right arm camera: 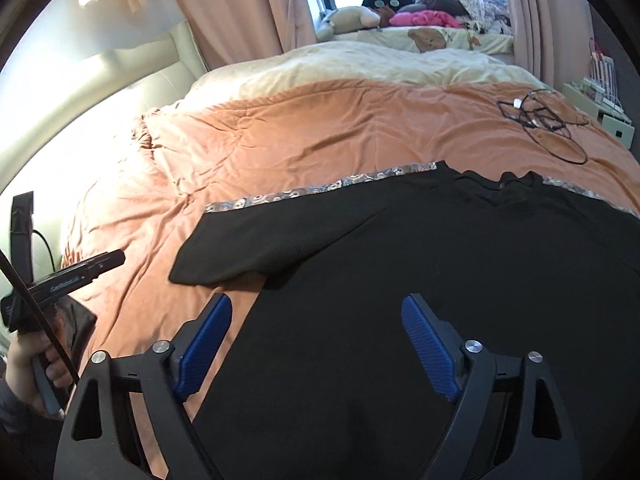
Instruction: Fold small clothes
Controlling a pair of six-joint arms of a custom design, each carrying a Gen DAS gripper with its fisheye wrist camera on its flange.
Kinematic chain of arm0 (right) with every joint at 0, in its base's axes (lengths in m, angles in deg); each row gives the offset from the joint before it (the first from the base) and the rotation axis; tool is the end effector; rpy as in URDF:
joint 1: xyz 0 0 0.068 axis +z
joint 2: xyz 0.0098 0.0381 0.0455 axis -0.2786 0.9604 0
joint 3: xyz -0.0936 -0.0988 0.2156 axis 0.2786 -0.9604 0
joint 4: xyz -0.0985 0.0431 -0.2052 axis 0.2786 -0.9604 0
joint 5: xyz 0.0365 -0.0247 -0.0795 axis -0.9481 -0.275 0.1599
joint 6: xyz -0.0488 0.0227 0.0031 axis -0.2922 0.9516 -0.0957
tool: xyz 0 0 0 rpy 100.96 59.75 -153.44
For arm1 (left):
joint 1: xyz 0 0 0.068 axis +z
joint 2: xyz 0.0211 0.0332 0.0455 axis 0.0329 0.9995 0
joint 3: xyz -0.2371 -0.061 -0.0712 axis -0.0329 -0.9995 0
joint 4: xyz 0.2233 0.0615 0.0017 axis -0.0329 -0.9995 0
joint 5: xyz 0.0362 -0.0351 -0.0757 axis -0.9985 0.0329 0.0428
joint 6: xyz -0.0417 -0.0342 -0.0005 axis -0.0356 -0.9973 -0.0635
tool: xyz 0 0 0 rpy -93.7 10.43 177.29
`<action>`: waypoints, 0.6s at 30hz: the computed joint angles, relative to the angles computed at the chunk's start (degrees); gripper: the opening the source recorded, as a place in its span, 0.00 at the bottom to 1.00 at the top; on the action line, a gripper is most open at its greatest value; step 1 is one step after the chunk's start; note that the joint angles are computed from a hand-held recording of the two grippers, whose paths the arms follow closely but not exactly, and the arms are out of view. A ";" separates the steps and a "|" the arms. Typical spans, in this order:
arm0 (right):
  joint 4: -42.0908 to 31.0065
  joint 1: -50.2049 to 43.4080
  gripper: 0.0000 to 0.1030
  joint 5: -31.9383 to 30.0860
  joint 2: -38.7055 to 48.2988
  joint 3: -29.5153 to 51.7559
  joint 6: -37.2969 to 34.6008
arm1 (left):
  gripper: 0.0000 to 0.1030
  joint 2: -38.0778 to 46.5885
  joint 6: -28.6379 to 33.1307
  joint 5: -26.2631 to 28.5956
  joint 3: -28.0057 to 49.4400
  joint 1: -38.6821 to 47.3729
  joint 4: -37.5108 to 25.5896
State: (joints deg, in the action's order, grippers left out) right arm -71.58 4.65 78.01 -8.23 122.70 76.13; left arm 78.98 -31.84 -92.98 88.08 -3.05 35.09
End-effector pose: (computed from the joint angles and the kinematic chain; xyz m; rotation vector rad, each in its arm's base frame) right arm 0.1537 0.0628 0.3121 -0.3414 2.2641 0.3793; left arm 0.1958 -0.0128 0.2856 -0.3457 2.3813 -0.0534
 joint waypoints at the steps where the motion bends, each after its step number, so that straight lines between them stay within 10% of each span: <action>1: 1.41 -0.10 0.76 0.11 2.12 0.20 -0.41 | 0.48 2.34 0.75 1.33 0.12 1.66 1.59; 18: 17.09 1.74 0.53 -0.11 34.28 10.35 -2.03 | 0.48 33.79 3.44 6.21 8.77 10.53 17.91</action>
